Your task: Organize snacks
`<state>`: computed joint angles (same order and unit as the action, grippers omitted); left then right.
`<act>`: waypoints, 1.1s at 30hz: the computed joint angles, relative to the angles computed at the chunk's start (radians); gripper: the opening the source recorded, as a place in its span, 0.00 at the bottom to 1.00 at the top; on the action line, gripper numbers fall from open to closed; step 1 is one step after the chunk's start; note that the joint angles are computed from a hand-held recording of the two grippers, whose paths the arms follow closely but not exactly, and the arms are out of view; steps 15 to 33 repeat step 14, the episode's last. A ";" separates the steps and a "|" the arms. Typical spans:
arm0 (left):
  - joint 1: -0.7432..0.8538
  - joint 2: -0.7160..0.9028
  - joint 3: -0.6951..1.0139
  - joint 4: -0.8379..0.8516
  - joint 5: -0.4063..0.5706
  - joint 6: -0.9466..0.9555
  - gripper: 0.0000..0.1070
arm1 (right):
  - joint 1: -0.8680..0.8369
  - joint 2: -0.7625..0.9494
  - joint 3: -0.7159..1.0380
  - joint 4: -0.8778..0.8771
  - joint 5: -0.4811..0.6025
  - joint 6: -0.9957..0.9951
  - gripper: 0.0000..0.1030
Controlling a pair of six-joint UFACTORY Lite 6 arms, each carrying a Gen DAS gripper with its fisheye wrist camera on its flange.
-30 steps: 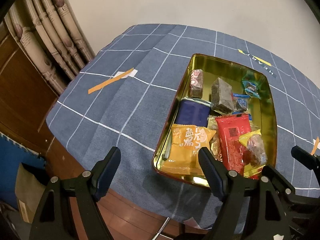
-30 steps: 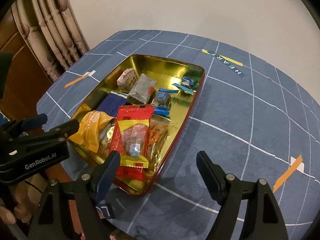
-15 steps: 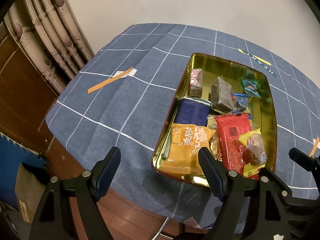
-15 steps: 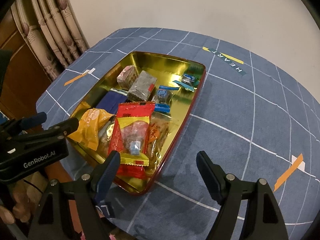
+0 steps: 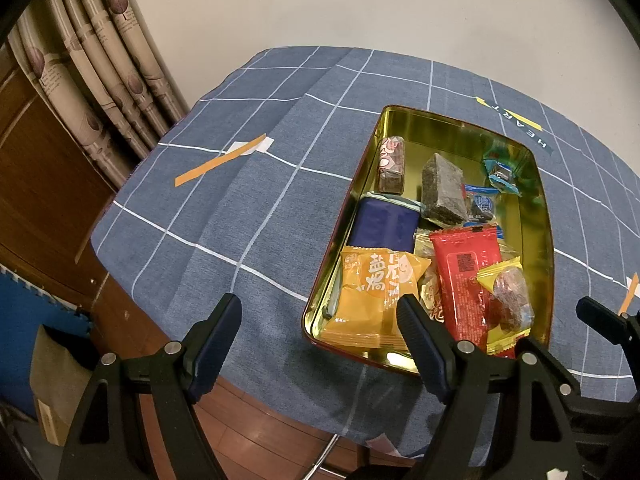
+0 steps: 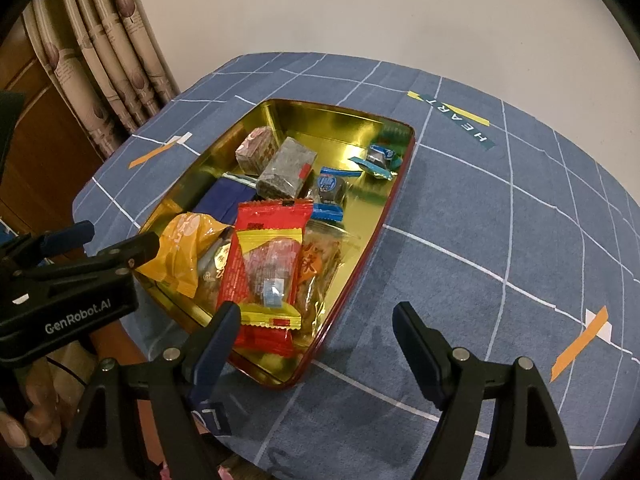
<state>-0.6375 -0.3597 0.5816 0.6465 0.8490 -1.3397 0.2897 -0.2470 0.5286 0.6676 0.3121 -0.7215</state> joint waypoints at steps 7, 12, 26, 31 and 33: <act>0.004 -0.018 -0.013 -0.009 -0.021 0.007 0.73 | 0.001 0.002 0.001 0.002 0.000 -0.001 0.78; 0.008 -0.016 -0.013 -0.009 -0.022 0.010 0.76 | 0.001 0.002 -0.001 0.003 0.000 -0.002 0.78; 0.011 -0.013 -0.010 -0.015 -0.026 0.014 0.77 | 0.001 0.002 -0.002 0.006 -0.003 -0.004 0.78; 0.011 -0.013 -0.010 -0.015 -0.026 0.014 0.77 | 0.001 0.002 -0.002 0.006 -0.003 -0.004 0.78; 0.011 -0.013 -0.010 -0.015 -0.026 0.014 0.77 | 0.001 0.002 -0.002 0.006 -0.003 -0.004 0.78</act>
